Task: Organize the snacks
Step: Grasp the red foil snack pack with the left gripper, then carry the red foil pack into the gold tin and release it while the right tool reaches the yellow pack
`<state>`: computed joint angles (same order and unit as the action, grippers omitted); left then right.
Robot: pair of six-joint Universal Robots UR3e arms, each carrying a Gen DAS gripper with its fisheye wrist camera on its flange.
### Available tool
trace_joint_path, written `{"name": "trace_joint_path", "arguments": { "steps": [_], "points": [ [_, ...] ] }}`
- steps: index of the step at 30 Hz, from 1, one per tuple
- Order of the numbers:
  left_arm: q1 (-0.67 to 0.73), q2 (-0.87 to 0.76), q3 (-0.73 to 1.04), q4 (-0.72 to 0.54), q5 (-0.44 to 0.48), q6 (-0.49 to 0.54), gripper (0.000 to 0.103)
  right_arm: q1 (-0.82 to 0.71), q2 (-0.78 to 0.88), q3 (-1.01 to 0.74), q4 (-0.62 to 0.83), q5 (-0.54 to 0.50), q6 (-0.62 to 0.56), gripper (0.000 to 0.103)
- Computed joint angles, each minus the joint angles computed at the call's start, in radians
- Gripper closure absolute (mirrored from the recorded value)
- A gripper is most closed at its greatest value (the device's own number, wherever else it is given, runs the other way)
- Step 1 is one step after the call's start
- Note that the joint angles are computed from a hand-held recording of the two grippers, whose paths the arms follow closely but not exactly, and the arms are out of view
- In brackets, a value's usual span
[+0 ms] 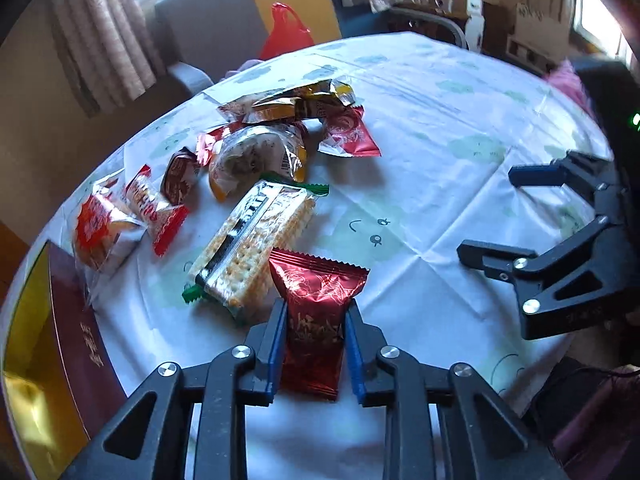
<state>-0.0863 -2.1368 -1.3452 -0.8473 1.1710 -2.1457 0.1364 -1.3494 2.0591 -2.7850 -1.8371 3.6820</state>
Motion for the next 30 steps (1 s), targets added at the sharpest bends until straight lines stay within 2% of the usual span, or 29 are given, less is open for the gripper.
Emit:
{"name": "trace_joint_path", "arguments": {
  "steps": [5, 9, 12, 13, 14, 17, 20, 23, 26, 30],
  "points": [
    [0.098, 0.031, -0.005, -0.09, -0.116, -0.097, 0.078, -0.008, 0.001, 0.016, -0.028, 0.01, -0.021, 0.0],
    [0.163, 0.082, -0.035, -0.116, -0.186, -0.123, 0.078, -0.024, -0.018, 0.0, 0.027, 0.031, -0.026, 0.002],
    [0.193, 0.111, -0.052, -0.122, -0.225, -0.128, 0.078, -0.041, -0.042, 0.0, 0.024, 0.049, -0.023, 0.023],
    [0.205, 0.125, -0.058, -0.128, -0.236, -0.127, 0.078, -0.058, -0.051, 0.002, 0.011, 0.079, -0.029, 0.033],
    [0.218, 0.135, -0.061, -0.132, -0.252, -0.13, 0.078, -0.073, -0.056, -0.005, 0.007, 0.101, -0.033, 0.038],
    [0.245, 0.151, -0.051, -0.151, -0.29, -0.14, 0.078, -0.094, -0.04, -0.079, 0.03, 0.101, -0.064, 0.042],
    [0.273, 0.163, -0.038, -0.173, -0.324, -0.149, 0.078, -0.125, -0.004, -0.191, 0.05, 0.12, -0.144, 0.047],
    [0.304, 0.164, -0.014, -0.192, -0.343, -0.163, 0.078, -0.158, 0.068, -0.355, 0.109, 0.151, -0.293, 0.047],
    [0.335, 0.151, 0.021, -0.207, -0.352, -0.185, 0.078, -0.179, 0.179, -0.559, 0.242, 0.156, -0.473, 0.047],
    [0.37, 0.098, 0.113, -0.239, -0.346, -0.24, 0.077, -0.203, 0.36, -0.853, 0.46, 0.158, -0.652, 0.047]
  ]
}}
